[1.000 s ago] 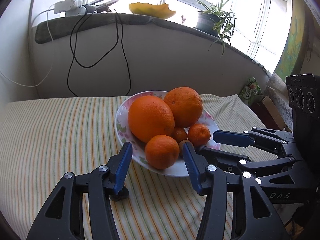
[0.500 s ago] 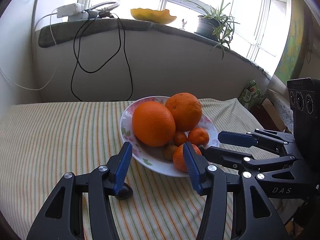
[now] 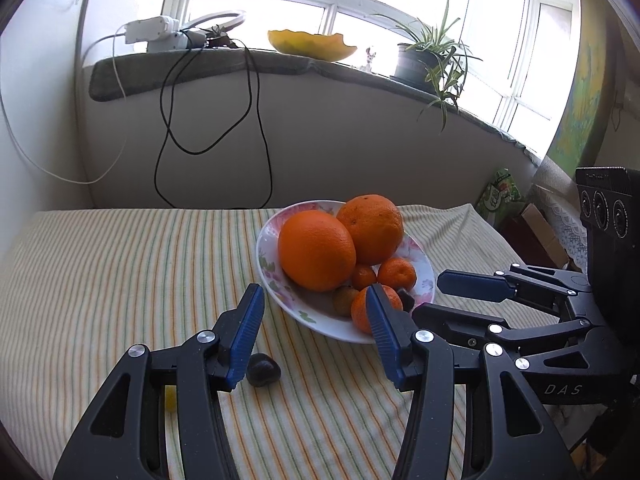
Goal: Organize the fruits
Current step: 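Open both grippers to drop the orange and dark plum onto the plate, then move both tools back to the yellow-green plum and dark plum on the cloth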
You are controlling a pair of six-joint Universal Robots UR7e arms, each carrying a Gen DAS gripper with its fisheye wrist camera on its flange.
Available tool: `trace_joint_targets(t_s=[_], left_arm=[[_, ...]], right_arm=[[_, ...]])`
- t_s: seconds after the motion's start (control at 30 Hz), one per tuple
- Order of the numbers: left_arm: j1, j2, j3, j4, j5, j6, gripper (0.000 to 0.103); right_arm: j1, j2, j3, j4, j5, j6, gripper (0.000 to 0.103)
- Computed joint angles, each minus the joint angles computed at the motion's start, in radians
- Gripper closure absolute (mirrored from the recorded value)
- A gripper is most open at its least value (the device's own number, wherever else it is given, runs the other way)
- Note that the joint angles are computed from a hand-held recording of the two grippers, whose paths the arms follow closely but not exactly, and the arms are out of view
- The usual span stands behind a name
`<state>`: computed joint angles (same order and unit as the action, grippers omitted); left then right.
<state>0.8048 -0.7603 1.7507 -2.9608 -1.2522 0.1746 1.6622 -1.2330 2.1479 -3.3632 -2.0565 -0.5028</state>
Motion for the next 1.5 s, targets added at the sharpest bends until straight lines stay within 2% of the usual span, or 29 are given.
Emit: trace_joint_targets(t_s=[0.23, 0.37, 0.63, 0.93, 1.03, 1.27, 1.5], left_arm=[[0.011, -0.026, 0.022, -0.013, 0.014, -0.006, 0.051], [0.02, -0.044, 0.034, -0.014, 0.022, -0.008, 0.051], [0.045, -0.092, 0.066, -0.016, 0.055, -0.003, 0.051], [0.085, -0.173, 0.128, -0.011, 0.125, 0.014, 0.051], [0.097, -0.191, 0.141, -0.006, 0.139, 0.008, 0.051], [0.112, -0.199, 0.151, 0.006, 0.114, 0.002, 0.051], [0.121, -0.181, 0.136, 0.038, 0.059, -0.002, 0.051]], right_arm=[[0.023, 0.023, 0.0, -0.039, -0.018, 0.016, 0.051], [0.019, 0.017, -0.002, -0.002, 0.008, 0.056, 0.051], [0.045, 0.044, -0.002, -0.01, -0.016, 0.042, 0.051], [0.054, 0.066, 0.006, -0.042, 0.038, 0.026, 0.051], [0.051, 0.067, 0.004, -0.01, 0.067, 0.02, 0.051], [0.068, 0.094, -0.024, 0.098, 0.039, 0.01, 0.051], [0.074, 0.136, -0.046, 0.11, 0.009, -0.003, 0.051]])
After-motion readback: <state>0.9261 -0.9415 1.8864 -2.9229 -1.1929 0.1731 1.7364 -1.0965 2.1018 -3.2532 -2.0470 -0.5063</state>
